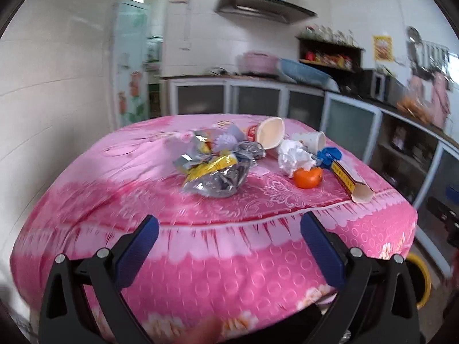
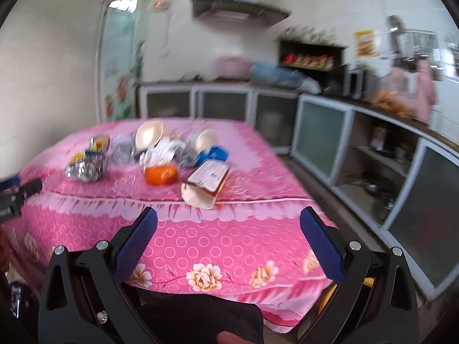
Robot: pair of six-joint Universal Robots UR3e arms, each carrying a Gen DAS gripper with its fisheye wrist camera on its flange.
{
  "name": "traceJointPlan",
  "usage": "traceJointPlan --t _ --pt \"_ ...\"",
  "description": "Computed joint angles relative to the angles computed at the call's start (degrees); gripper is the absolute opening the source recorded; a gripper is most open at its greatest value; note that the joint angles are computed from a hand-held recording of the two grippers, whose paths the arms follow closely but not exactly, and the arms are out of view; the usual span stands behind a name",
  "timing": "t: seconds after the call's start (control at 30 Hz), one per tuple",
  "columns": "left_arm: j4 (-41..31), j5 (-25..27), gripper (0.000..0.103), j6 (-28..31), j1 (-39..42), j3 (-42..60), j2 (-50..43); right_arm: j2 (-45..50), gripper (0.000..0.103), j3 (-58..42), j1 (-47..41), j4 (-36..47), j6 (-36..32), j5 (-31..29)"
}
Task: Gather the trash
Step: 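Grasp the yellow snack bag with the left gripper while the right gripper grasps the cardboard box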
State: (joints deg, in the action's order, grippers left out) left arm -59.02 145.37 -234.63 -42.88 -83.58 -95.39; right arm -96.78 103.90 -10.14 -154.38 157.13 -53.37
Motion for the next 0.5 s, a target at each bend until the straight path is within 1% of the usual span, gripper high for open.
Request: traceJointPlan --t 0.1,0.13,0.17,0.2,0.23,0.37,0.43,0.5 --pt "3.37 -9.24 0.095 10.05 7.39 -1.96 2.95 9.55 0.095 -9.26 5.22 1.86 -0.78 -4.89" --pt "4.08 -11.31 0.095 12.75 9.82 -2.47 3.61 12.42 0.095 -12.33 6.99 2.72 -1.43 -7.02" --pt "3.26 -13.48 0.095 15.69 12.37 -2.05 3.85 14.88 0.095 -15.59 8.89 4.19 -1.81 -9.93" --pt "3.61 -14.41 0.095 17.39 13.5 -2.02 3.8 17.02 0.095 -18.29 10.39 5.06 -2.04 -12.33" --pt "3.87 -16.03 0.095 20.3 15.33 -1.61 3.48 19.42 0.095 -21.21 11.85 6.01 -2.28 -13.97" --pt "0.95 -19.71 0.095 25.75 20.02 0.72 1.8 26.31 0.095 -29.53 16.33 7.81 -4.75 -21.54" --pt "0.51 -23.76 0.095 28.33 23.25 0.89 1.43 30.48 0.095 -35.35 18.35 10.54 -6.09 -25.33" --pt "0.18 -26.36 0.095 28.86 26.03 1.38 1.0 33.04 0.095 -39.09 18.94 12.41 -6.19 -26.16"
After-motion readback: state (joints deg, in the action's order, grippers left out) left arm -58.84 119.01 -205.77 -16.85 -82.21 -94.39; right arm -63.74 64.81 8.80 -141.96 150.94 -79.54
